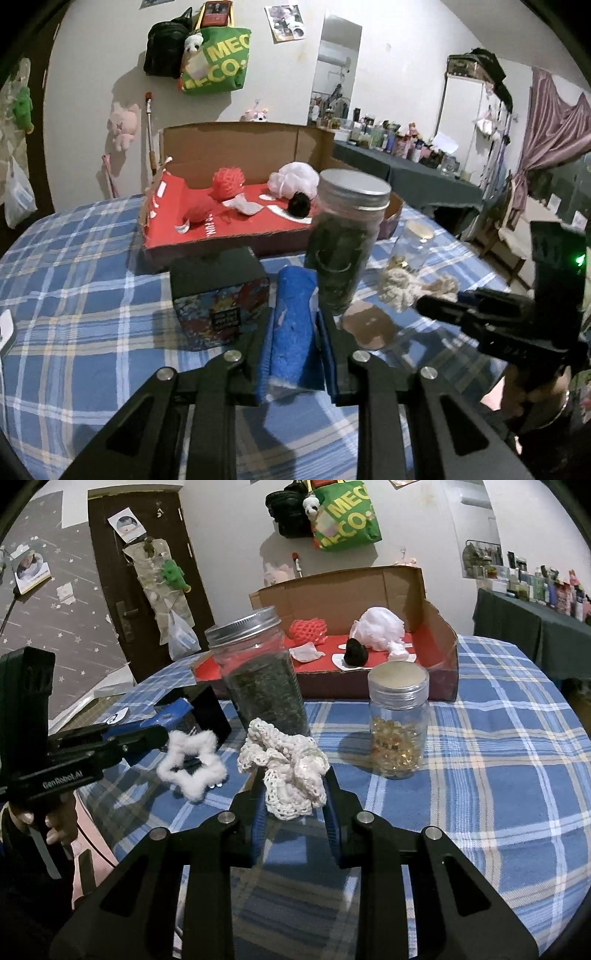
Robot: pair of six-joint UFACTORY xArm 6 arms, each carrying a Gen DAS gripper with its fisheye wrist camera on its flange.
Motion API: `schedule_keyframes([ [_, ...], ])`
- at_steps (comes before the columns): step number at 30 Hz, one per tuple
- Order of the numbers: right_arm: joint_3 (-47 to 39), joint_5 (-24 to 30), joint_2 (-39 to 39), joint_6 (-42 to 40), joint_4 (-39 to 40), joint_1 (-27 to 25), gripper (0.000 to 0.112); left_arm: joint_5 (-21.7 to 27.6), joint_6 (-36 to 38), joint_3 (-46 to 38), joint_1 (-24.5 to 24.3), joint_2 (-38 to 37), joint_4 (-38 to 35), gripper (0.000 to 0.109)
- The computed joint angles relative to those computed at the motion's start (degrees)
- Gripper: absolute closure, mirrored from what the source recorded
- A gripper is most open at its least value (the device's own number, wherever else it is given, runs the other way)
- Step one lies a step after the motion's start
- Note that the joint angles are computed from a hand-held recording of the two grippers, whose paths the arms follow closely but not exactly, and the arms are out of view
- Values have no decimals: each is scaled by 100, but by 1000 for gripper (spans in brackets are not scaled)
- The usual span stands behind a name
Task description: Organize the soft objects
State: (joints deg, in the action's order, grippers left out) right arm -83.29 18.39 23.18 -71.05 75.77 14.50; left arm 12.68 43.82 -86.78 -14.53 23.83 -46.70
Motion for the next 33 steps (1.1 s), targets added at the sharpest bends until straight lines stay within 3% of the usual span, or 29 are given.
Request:
schedule_keyframes([
  [11, 47, -22, -90, -135, 125, 0, 87, -127, 535, -43, -109, -121, -401, 84],
  [18, 68, 12, -118, -79, 110, -10, 87, 674, 735, -297, -65, -22, -817, 84],
  [21, 100, -26, -141, -96, 122, -7, 87, 394, 384, -175, -137, 44, -352, 83],
  [28, 131, -204, -7, 301, -284, -11, 87, -179, -1584, 277, 35, 213, 1723, 83],
  [33, 118, -393, 82, 281, -276, 47, 87, -170, -1559, 278, 106, 254, 1598, 84],
])
